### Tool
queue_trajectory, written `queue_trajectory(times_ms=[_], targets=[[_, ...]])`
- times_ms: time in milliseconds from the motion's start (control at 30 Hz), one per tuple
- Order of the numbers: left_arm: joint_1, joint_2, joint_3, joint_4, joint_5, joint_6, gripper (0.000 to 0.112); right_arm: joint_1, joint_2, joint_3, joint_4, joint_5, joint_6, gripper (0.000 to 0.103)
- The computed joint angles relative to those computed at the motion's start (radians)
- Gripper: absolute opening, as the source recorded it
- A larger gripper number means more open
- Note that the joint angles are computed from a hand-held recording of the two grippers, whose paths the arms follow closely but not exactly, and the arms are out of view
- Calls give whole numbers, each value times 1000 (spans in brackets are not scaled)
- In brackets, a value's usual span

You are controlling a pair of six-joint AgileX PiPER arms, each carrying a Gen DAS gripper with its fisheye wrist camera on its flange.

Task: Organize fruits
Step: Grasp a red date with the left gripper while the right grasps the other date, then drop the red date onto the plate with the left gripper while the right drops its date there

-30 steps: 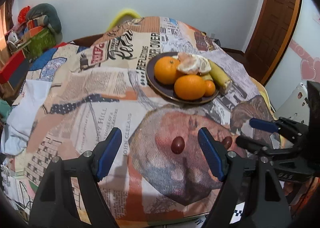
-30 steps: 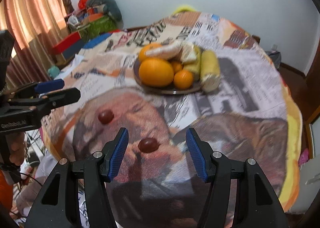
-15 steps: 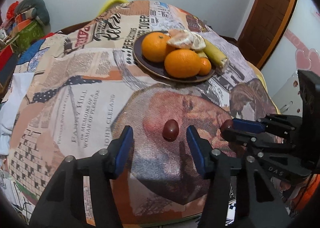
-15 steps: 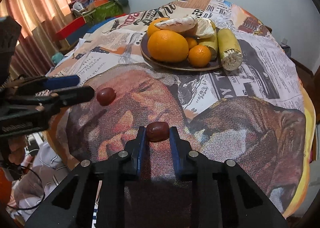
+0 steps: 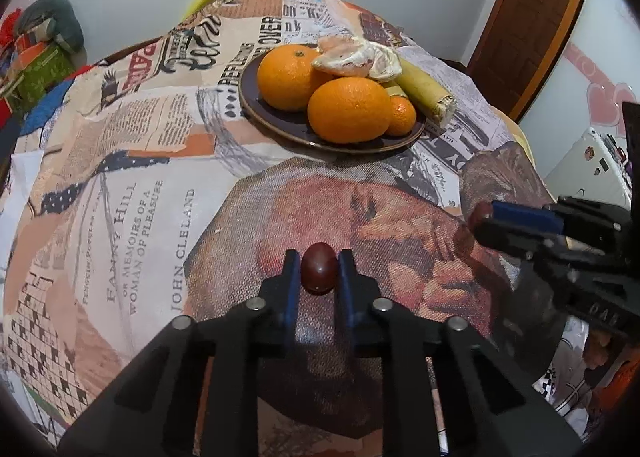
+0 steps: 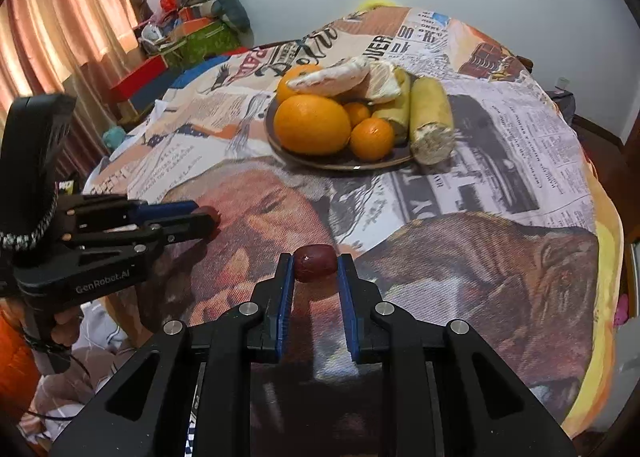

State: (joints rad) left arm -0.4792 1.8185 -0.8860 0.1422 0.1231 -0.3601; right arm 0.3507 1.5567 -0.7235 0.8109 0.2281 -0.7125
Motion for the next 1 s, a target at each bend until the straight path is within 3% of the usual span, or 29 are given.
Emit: queue_trajectory(times_ms=[67, 133, 633, 1000], targets=[[-7, -7, 0, 109, 1, -102, 18, -18, -2, -3, 50, 11, -50, 20], [-7, -15, -4, 120, 6, -108, 18, -26, -3, -8, 51, 8, -56, 20], [48, 12, -161, 57, 44, -16, 18, -109, 13, -112, 168, 29, -190, 20], [99, 116, -303, -107, 64, 173, 18, -124, 110, -235, 234, 35, -269, 20]])
